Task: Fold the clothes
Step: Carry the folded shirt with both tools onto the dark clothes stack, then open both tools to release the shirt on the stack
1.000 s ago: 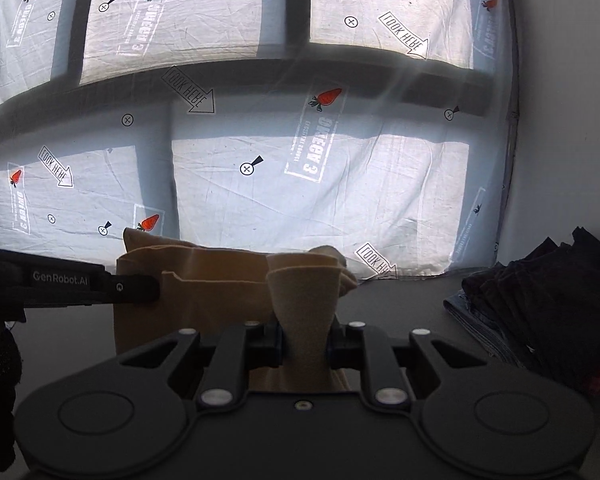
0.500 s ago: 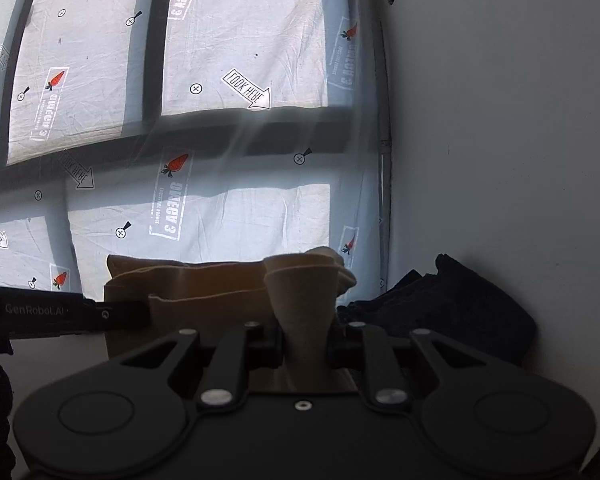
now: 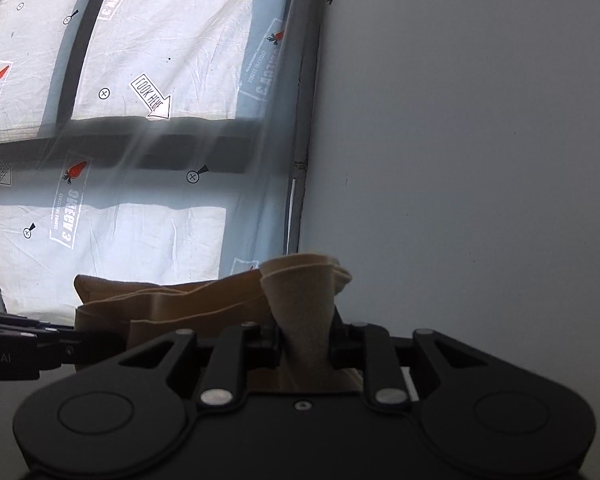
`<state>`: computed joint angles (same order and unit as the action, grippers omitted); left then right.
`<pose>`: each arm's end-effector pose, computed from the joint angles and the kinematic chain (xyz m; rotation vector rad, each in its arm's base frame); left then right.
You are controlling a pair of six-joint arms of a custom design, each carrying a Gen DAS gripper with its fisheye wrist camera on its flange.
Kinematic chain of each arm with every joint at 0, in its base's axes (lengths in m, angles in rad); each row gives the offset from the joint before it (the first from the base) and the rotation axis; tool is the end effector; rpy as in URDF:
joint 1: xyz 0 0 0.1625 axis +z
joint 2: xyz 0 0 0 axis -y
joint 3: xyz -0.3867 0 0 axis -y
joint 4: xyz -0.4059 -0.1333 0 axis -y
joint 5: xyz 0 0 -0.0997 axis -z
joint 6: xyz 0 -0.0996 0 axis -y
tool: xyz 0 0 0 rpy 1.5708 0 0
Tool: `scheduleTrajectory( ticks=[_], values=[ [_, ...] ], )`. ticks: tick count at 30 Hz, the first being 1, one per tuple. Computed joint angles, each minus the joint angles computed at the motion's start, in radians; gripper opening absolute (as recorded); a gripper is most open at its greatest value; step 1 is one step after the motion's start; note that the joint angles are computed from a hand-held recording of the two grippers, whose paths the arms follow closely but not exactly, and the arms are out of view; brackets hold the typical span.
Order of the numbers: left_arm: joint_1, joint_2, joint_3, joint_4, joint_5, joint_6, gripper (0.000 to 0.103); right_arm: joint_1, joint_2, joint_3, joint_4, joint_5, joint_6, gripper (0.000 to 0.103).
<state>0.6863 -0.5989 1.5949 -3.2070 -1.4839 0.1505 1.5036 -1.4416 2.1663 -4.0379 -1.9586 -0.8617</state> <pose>-0.4356 -0.5403 0.0198 -1.3723 -2.4936 0.9250 0.0667 -0.4330 0.3909 0.2686 -1.5836 1.5242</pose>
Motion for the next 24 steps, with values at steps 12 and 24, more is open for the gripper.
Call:
scheduleTrajectory(
  ticks=[12,24],
  values=[
    [0.146,0.425,-0.7,0.474,0.091,-0.129,0.01,-0.166,0.378,-0.572,0.289,0.075,-0.022,0.026],
    [0.177,0.483,-0.775,0.57,0.067,-0.069,0.02,-0.217,0.455,-0.607,0.29,0.0,-0.128,0.036]
  ],
)
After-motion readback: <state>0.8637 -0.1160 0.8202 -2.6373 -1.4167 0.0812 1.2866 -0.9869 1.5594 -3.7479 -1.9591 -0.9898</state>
